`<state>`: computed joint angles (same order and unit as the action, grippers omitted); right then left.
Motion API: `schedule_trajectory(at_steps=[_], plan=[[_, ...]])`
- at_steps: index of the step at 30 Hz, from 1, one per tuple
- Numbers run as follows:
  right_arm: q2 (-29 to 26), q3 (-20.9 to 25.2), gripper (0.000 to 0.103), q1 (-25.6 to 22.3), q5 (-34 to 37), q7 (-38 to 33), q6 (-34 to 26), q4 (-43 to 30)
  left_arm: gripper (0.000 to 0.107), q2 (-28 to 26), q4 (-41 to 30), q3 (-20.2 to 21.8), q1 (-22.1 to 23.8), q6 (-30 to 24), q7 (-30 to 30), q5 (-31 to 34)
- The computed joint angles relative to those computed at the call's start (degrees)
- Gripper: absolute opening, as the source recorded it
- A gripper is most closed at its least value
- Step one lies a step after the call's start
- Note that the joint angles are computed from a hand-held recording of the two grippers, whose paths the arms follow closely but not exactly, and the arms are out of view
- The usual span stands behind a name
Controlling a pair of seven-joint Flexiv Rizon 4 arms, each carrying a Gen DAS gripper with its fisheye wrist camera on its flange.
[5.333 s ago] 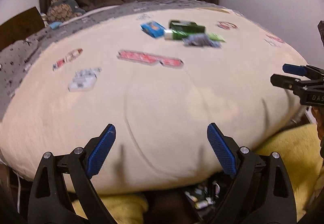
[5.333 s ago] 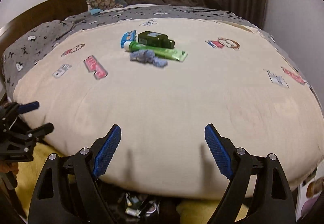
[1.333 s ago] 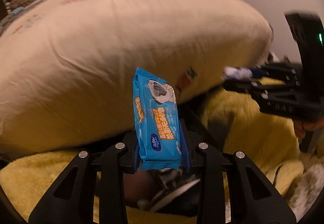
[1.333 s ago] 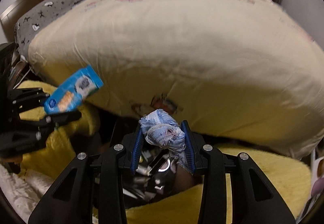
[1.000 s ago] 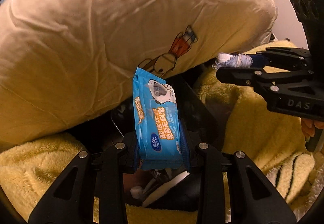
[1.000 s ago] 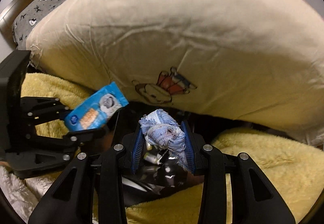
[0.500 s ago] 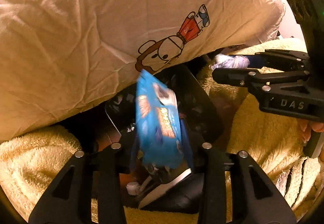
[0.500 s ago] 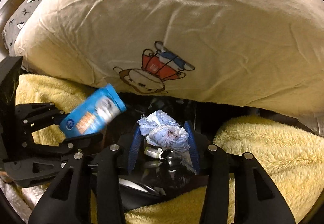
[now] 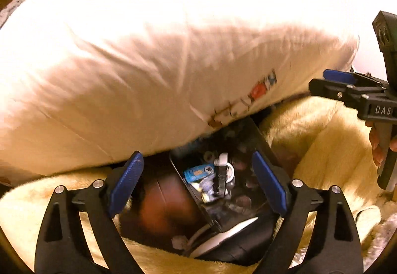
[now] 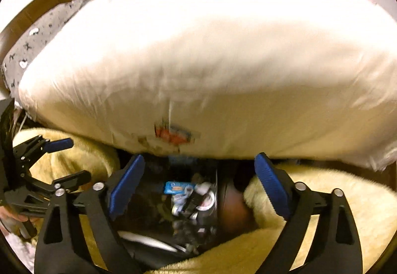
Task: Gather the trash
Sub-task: 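Grasp the green tube with right tool while left tool grasps the olive-green bottle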
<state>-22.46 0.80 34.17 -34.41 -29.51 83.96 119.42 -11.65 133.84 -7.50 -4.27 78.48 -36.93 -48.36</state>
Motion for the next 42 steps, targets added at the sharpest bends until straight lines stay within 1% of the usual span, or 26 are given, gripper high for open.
schedule_trajectory(at_steps=[2,4,5,7,10,14,15,17,19,20,21,22,23,24,26,27,28,29,31,33,35,39,42], plan=[[1.39,-4.72,0.094,2.72,-4.27,2.76,1.03,0.48,0.086,1.29,-0.16,-0.52,0.13,1.44,1.6,-2.16],[2.97,-9.56,0.095,4.78,-10.64,6.59,2.01,0.45,0.087,2.11,-0.83,-0.73,-0.09,3.4,3.41,-4.29],[3.21,-10.52,0.095,4.85,-12.92,8.01,2.36,0.24,0.088,2.3,-1.45,-0.79,-0.28,4.66,4.28,-5.17],[3.96,-13.84,0.096,5.51,-19.2,11.66,2.71,-0.91,0.088,2.6,-2.52,-0.72,-0.58,6.84,5.29,-6.19],[4.02,-14.22,0.096,4.21,-23.53,13.53,1.69,-3.49,0.089,2.24,-4.99,-1.29,-0.37,8.99,7.55,-8.44],[2.49,-12.55,0.098,1.13,-25.91,12.65,0.5,-8.45,0.092,0.11,-9.31,-2.06,0.71,12.58,7.26,-7.04],[1.43,-11.82,0.099,0.23,-25.75,11.98,0.22,-10.35,0.092,-0.84,-10.88,-1.58,0.9,12.9,5.43,-5.09],[-0.81,-8.81,0.099,-2.03,-23.64,9.38,-0.66,-13.9,0.092,-2.3,-13.63,0.09,1.2,11.68,1.08,-0.58],[-4.13,-4.21,0.099,-5.17,-18.01,2.94,-1.54,-18.87,0.092,-4.29,-17.58,2.2,1.05,9.58,-3.83,4.27],[-5.24,-3.25,0.099,-5.5,-16.02,0.8,-2.29,-20.64,0.092,-5.16,-18.81,2.78,1.09,9.18,-5.62,6.12],[-7.09,-1.73,0.099,-6.17,-13.43,-2.59,-3.59,-23.48,0.092,-6.5,-21.0,4.34,0.58,8.19,-8.3,8.91],[-8.8,-1.01,0.099,-6.31,-11.56,-5.32,-4.99,-26.17,0.092,-6.88,-21.71,4.1,1.24,7.81,-9.04,9.89],[-9.58,-1.3,0.099,-5.81,-10.67,-6.58,-5.8,-27.48,0.092,-7.85,-23.48,4.48,1.53,6.6,-10.44,11.45],[-11.56,-0.9,0.098,-5.67,-9.34,-9.3,-7.59,-30.64,0.092,-8.75,-25.23,4.58,2.02,5.17,-11.64,12.69],[-14.95,-0.11,0.092,-5.4,-6.95,-14.4,-10.46,-35.96,0.092,-9.8,-27.09,3.6,3.67,3.53,-12.99,14.01],[-16.06,0.28,0.086,-5.24,-5.72,-16.4,-11.64,-37.7,0.092,-10.58,-28.64,4.0,3.92,2.37,-14.58,15.44],[-17.44,0.97,0.082,-5.24,-4.25,-18.67,-12.97,-39.89,0.092,-10.94,-29.13,3.5,4.64,2.15,-15.19,16.15],[-18.84,1.73,0.08,-5.28,-2.77,-20.9,-14.06,-42.05,0.092,-11.48,-30.11,3.1,5.34,1.56,-15.85,16.96],[-22.53,4.26,0.071,-5.82,0.81,-26.03,-16.11,-47.7,0.092,-12.25,-31.39,1.83,6.82,0.73,-16.36,17.73],[-24.81,4.34,0.066,-5.11,2.44,-28.77,-17.21,-51.24,0.092,-12.96,-32.87,0.63,8.2,-1.24,-16.21,17.87],[-26.71,3.25,0.062,-3.94,3.25,-30.65,-18.22,-54.41,0.092,-13.63,-34.01,0.5,8.64,-2.35,-16.28,18.59],[-32.6,3.53,0.061,-2.43,6.38,-36.76,-25.11,-65.5,0.091,-15.19,-36.88,1.74,8.49,-4.35,-18.04,20.91],[-36.18,1.31,0.06,-0.7,7.46,-38.79,-29.68,-72.35,0.091,-15.91,-38.33,1.91,8.9,-5.34,-18.92,21.6]])
